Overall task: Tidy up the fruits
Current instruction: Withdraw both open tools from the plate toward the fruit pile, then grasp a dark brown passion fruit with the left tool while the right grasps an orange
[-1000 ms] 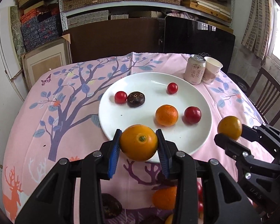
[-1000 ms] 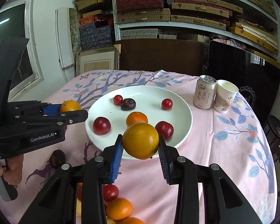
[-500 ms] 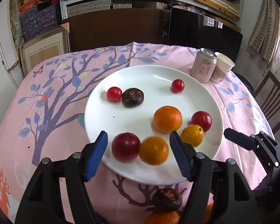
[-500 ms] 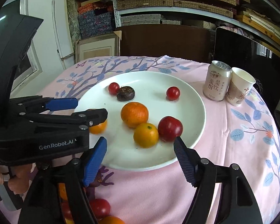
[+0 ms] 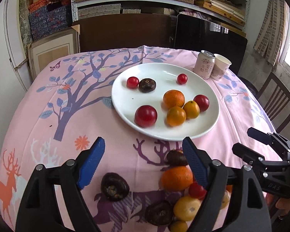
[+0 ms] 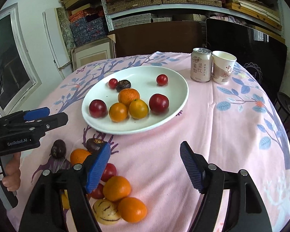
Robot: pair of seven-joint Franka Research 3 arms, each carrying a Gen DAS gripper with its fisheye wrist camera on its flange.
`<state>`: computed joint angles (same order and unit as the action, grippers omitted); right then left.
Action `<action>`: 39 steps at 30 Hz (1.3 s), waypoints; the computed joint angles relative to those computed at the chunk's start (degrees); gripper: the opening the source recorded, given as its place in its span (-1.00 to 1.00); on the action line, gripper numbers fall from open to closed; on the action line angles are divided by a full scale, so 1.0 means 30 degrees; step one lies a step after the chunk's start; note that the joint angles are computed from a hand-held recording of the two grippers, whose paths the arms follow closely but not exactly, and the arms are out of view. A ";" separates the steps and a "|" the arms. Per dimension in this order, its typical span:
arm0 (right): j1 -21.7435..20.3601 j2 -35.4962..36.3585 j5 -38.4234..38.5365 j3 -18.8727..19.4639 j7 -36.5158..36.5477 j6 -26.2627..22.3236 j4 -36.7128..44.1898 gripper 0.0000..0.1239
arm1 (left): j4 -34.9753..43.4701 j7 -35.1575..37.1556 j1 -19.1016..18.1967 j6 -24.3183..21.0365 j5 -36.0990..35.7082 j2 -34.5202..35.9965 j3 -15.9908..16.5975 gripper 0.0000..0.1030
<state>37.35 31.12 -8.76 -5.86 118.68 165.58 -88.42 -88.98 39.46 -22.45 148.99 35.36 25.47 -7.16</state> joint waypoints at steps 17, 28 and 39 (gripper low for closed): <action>0.0126 -0.1627 0.1789 0.0581 0.0903 0.2735 -0.3954 0.22 | -0.4520 -0.1592 0.0787 0.1332 0.0562 -0.2207 -0.0299 0.53; -0.2669 -0.1376 0.6223 0.4229 -0.4138 0.3978 -0.4410 0.22 | -0.3182 -0.0785 0.0789 0.0763 0.0266 -0.0242 0.0071 -0.06; -0.0347 -0.1374 0.4281 0.1347 -0.3012 0.0728 -0.3556 0.22 | -0.3998 -0.2264 0.0576 0.2024 0.1924 -0.0579 0.0526 -0.19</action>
<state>36.31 26.99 4.08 -1.81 109.64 167.77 -99.09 -100.98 32.66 -20.72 155.06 41.13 23.74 -5.58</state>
